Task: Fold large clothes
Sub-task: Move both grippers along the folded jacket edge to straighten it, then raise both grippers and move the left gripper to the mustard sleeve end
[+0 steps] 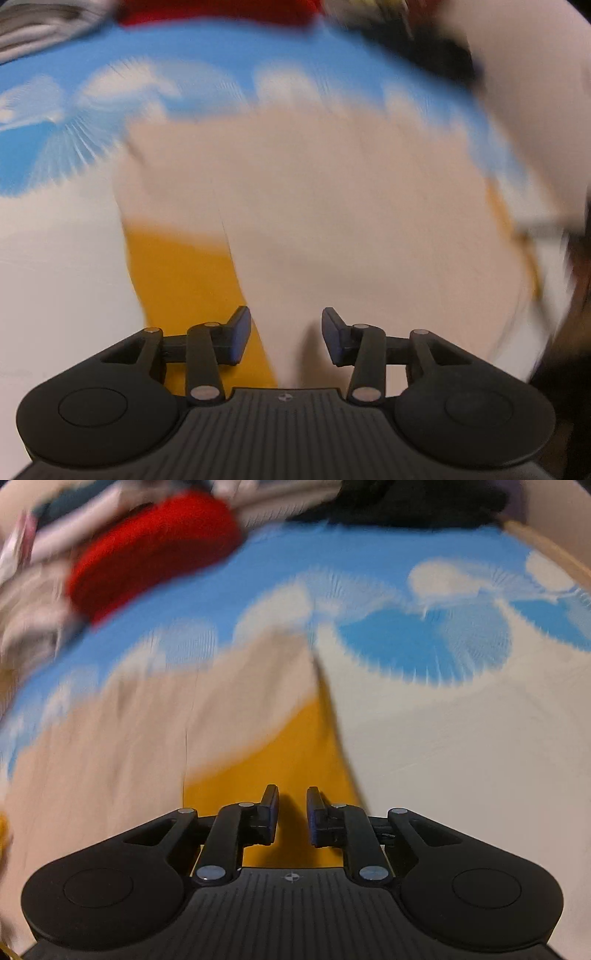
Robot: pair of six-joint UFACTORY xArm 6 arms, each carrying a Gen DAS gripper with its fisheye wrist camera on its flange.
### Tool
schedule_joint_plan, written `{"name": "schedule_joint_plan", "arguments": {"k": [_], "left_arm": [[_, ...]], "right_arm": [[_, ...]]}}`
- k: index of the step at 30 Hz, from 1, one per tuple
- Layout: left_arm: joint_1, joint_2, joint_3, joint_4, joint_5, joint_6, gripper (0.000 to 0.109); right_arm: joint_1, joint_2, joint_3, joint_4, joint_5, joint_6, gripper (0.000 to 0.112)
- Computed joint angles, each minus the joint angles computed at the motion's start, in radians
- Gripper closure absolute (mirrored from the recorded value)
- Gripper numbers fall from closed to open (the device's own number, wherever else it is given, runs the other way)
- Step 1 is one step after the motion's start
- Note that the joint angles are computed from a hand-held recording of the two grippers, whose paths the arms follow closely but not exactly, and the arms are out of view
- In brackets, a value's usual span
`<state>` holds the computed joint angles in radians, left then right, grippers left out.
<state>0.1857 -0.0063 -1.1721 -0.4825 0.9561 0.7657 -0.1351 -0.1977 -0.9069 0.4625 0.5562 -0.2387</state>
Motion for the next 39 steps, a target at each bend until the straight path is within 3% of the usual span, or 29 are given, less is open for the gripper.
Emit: {"name": "schedule_joint_plan", "arguments": {"k": [2, 6, 10, 13, 16, 19, 22, 24, 26, 28, 31, 35, 39], "left_arm": [[-0.024, -0.045, 0.087, 0.143, -0.058, -0.011, 0.06], [-0.014, -0.119, 0.135, 0.224, -0.136, -0.183, 0.06], [-0.016, -0.275, 0.23, 0.313, -0.262, -0.323, 0.06], [-0.015, -0.427, 0.316, 0.222, -0.354, -0.323, 0.06], [-0.035, -0.589, 0.418, 0.121, -0.406, -0.319, 0.06], [-0.087, -0.682, 0.5, 0.11, -0.456, -0.398, 0.06], [-0.165, -0.786, 0.64, 0.145, -0.532, -0.52, 0.06], [-0.202, -0.825, 0.705, 0.239, -0.52, -0.617, 0.06], [-0.238, -0.8, 0.713, 0.375, -0.48, -0.739, 0.068], [-0.264, -0.796, 0.724, 0.409, -0.504, -0.758, 0.068], [-0.283, -0.774, 0.725, 0.466, -0.549, -0.785, 0.068], [-0.282, -0.759, 0.721, 0.448, -0.542, -0.819, 0.068], [-0.254, -0.719, 0.697, 0.397, -0.549, -0.762, 0.068]], "right_arm": [[0.012, -0.037, 0.044, -0.135, 0.073, 0.058, 0.096], [0.009, -0.145, 0.149, -0.192, 0.107, 0.05, 0.099], [0.014, -0.266, 0.213, -0.427, 0.16, 0.178, 0.099], [0.023, -0.429, 0.296, -0.548, 0.03, 0.265, 0.099], [0.029, -0.623, 0.378, -0.487, -0.154, 0.33, 0.099], [0.068, -0.812, 0.476, -0.459, -0.332, 0.407, 0.091], [0.126, -0.945, 0.55, -0.587, -0.361, 0.612, 0.088], [0.18, -1.014, 0.604, -0.711, -0.324, 0.771, 0.088], [0.26, -0.995, 0.593, -0.871, -0.215, 0.922, 0.088], [0.303, -0.978, 0.586, -1.016, -0.218, 1.04, 0.088], [0.319, -0.923, 0.573, -1.091, -0.284, 1.074, 0.088], [0.35, -0.855, 0.55, -1.084, -0.255, 1.076, 0.088], [0.4, -0.823, 0.52, -1.108, -0.198, 1.146, 0.088]]}}
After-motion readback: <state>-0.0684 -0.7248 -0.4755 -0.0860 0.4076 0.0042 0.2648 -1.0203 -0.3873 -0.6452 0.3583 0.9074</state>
